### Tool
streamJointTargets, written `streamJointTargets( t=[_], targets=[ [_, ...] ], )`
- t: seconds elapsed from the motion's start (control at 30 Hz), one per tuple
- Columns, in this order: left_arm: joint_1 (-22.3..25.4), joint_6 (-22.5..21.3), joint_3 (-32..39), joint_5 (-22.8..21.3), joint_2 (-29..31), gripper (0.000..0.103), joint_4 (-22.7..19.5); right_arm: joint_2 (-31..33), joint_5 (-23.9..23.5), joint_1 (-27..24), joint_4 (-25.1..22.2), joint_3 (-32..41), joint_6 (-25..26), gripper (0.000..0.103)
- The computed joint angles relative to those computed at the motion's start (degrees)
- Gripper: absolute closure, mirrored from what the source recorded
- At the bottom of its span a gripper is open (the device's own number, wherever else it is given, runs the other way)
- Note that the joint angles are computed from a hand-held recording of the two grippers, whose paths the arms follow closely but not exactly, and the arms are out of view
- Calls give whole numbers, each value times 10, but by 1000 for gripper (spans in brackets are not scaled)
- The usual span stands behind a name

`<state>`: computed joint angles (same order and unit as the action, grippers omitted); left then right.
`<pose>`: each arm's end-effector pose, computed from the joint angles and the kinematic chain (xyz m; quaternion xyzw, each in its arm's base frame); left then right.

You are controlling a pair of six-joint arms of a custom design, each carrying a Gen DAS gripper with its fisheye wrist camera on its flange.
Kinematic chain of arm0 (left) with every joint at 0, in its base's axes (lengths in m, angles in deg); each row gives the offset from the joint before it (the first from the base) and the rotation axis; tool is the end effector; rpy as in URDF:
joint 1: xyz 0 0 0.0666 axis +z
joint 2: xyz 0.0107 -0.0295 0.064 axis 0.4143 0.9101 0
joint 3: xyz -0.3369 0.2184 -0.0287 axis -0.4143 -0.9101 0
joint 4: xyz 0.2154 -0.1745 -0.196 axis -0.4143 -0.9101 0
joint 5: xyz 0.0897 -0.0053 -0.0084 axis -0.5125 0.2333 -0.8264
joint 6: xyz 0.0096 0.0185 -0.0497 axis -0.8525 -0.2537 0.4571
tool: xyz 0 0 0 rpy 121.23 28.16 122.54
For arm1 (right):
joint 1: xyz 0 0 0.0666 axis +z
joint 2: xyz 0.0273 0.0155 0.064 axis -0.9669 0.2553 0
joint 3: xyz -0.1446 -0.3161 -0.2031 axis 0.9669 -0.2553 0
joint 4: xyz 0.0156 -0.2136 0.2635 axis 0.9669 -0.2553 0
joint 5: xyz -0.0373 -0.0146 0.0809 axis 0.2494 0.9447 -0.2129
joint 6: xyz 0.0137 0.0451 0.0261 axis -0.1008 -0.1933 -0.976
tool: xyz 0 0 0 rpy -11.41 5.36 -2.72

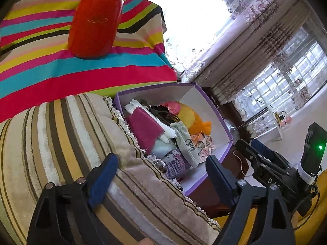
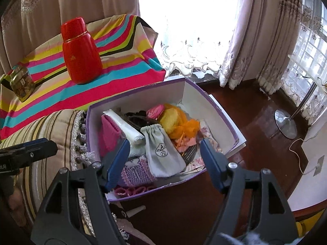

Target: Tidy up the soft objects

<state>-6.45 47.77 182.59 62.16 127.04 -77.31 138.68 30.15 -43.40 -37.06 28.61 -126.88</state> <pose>0.5155 -0.3278 0.4873 0.2227 0.9065 -0.3067 0.1860 0.4341 0.2458 0.5118 0.1974 0.9241 -0.0991 0.3117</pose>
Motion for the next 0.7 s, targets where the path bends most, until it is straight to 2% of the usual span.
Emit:
streamJointTargets(
  t=[0.23, 0.7],
  targets=[
    [-2, 3, 13, 10, 9, 3, -3, 2, -6, -1, 0, 3, 3, 29],
    [-1, 14, 25, 16, 17, 1, -9, 3, -15, -4, 0, 5, 5, 28]
  ],
)
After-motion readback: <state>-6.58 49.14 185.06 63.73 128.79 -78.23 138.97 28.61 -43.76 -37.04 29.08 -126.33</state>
